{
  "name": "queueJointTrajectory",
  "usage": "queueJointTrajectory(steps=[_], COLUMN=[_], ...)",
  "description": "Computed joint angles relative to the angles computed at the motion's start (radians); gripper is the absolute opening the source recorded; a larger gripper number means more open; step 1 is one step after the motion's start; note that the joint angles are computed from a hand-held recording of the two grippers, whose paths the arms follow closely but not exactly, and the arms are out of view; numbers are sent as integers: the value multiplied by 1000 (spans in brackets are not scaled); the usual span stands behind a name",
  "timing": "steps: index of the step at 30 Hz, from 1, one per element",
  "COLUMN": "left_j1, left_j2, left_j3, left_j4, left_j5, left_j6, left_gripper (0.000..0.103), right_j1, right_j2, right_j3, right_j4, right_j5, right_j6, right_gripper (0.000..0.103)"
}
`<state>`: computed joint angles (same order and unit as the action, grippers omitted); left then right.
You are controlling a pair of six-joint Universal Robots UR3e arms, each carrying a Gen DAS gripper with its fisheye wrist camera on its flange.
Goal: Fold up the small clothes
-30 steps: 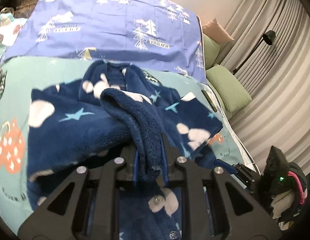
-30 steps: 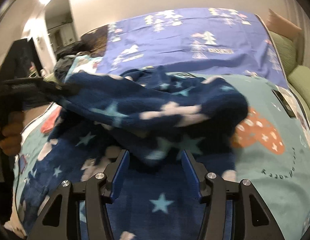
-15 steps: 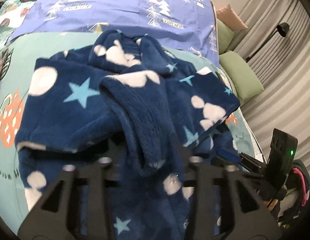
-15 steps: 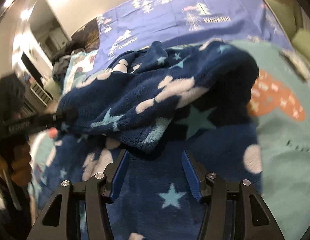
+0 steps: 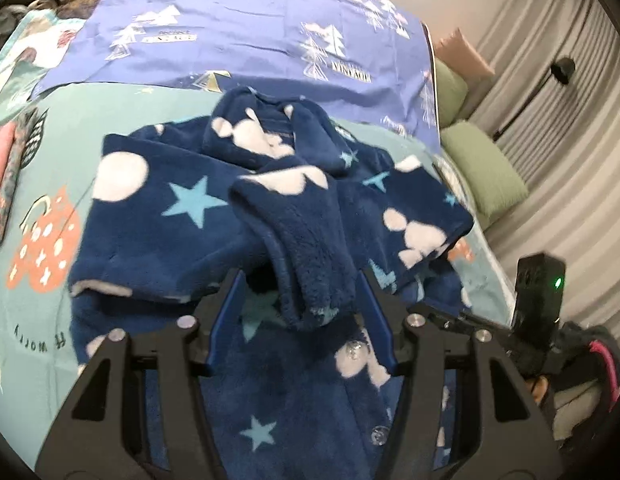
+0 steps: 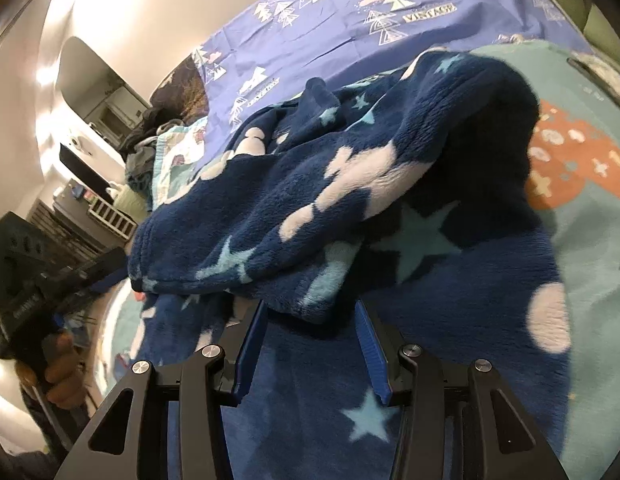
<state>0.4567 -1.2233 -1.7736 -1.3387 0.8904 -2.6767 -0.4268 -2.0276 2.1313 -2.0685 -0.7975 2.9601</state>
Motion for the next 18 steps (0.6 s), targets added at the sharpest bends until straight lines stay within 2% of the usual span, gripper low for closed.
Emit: queueJointTrajectory(steps=[1,2,5,8,14,18], left_j1=[-35,-71,-110,-69,-51,-14], left_j2=[-29,-61,-72,-42,-81,-73], left_j3=[6,20,20,61,209,223], left_j4=[26,35,81,39,48,52], left_j5=[27,56,80,5,-44,-58], left_j6=[-12,-17,-44,-5,-18,8], left_gripper=[26,14,13,13,13,13], right_j1=[21,50,111,141,16,-5], right_j2=[36,67,72,28,6,14], right_j3=[-4,-19,-42,-67,-122,-118], right_j4=[-46,-82,-151,-209,-104,-24], right_j5=[-14,-44,-139,-271,-292,-305], right_j6=[36,60,98,123,34,-37], right_gripper=[44,16,12,12,12,15])
